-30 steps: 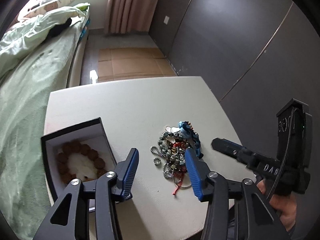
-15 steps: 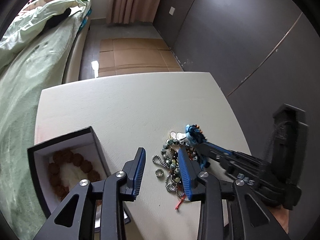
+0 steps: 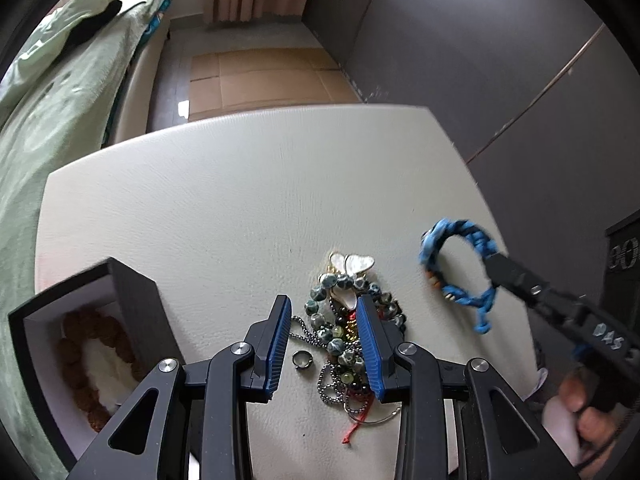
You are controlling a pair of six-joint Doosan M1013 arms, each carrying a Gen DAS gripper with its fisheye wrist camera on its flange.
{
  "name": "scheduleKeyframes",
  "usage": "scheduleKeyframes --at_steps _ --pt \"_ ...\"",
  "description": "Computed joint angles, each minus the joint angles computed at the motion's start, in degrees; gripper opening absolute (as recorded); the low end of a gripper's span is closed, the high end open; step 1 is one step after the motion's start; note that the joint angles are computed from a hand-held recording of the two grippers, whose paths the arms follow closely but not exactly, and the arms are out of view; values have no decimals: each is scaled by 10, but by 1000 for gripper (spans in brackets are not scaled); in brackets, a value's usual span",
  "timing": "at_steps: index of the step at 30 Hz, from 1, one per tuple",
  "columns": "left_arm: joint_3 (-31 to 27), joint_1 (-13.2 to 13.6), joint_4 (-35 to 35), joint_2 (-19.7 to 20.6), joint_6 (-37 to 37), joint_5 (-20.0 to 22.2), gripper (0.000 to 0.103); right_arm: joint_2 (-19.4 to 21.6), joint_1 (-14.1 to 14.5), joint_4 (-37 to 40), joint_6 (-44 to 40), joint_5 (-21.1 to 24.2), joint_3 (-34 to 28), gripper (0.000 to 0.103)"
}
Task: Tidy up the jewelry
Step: 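Grasp the blue braided bracelet with the right gripper while the left gripper grasps beaded necklaces, then carry the blue braided bracelet with the right gripper and release it into the black box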
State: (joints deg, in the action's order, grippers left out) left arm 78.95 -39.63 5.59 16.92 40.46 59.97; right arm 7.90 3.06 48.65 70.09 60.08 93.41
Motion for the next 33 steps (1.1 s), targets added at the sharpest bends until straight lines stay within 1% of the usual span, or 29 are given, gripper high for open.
scheduleKeyframes --at_steps 4,6,7,8,9,12,18,24,29,33 --pt "-7 -3 -3 11 6 20 35 -2 -4 3 5 0 2 7" --pt "-8 -5 0 15 7 24 28 -3 -3 2 7 2 0 7" --pt "-8 -6 7 15 4 24 27 -3 -2 1 7 2 0 7" --pt "-8 -6 6 15 5 24 21 -3 -1 2 7 4 0 7" --pt "-9 -5 4 16 8 24 10 -3 -1 2 7 5 -1 7" --pt "-9 -8 13 13 6 25 9 -3 0 3 4 9 -2 7" --pt "1 -13 31 -10 -6 -4 9 -5 -3 10 0 10 0 7" --pt "0 -22 56 -29 -15 -17 9 -15 -3 36 -17 5 5 7" --pt "1 -30 88 -47 -32 -20 9 -22 -5 69 -38 12 9 7" --pt "7 -35 117 -66 -51 -14 9 -24 2 92 -56 18 10 7"
